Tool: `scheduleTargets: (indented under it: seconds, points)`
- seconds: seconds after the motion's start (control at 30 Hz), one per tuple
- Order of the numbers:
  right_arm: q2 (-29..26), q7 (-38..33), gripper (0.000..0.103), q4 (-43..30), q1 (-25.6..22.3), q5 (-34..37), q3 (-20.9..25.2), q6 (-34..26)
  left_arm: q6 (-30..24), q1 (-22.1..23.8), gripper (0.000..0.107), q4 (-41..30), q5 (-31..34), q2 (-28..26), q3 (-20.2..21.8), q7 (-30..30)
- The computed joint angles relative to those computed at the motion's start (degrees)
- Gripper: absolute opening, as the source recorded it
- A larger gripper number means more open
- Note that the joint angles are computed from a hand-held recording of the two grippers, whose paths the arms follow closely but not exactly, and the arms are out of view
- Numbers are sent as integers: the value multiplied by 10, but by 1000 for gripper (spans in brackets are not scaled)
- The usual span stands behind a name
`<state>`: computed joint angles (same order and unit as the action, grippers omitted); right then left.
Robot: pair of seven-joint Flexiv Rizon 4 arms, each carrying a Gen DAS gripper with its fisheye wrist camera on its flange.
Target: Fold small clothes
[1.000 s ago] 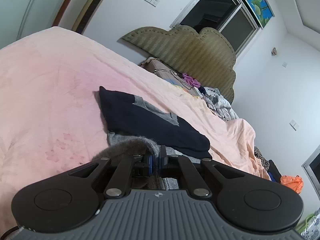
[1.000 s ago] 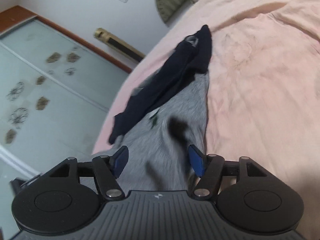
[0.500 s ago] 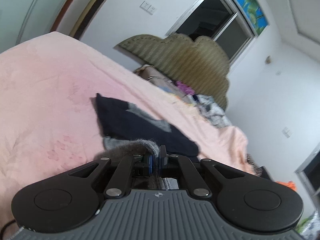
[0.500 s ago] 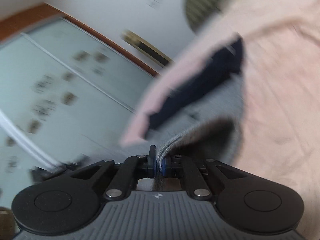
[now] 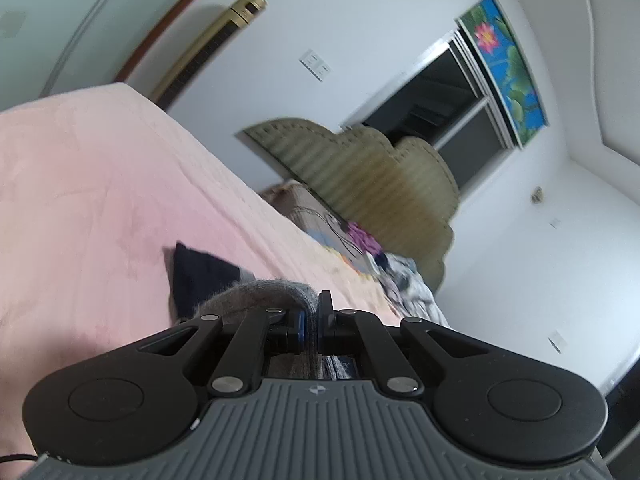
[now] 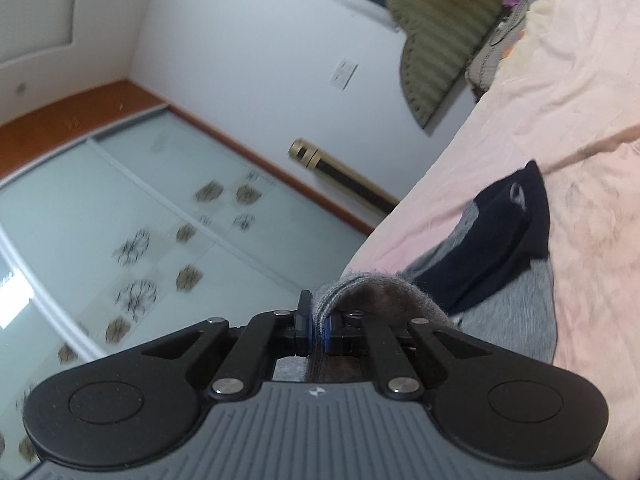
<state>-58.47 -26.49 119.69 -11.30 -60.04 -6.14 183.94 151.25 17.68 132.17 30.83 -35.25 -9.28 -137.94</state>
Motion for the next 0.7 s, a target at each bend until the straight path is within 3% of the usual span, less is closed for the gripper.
scheduleTargets:
  seconds: [0.2, 0.47, 0.7]
  points:
    - [-29, 78, 6, -107, 7, 55, 10, -68, -142, -2, 5, -79, -37, 12, -27, -4]
    - [-91, 197, 6, -259, 17, 64, 3, -169, -317, -8, 5, -194, -124, -37, -66, 76]
    - [-138, 291, 6, -371, 22, 41, -9, -246, -405, -112, 5, -292, -257, -93, 15, 178]
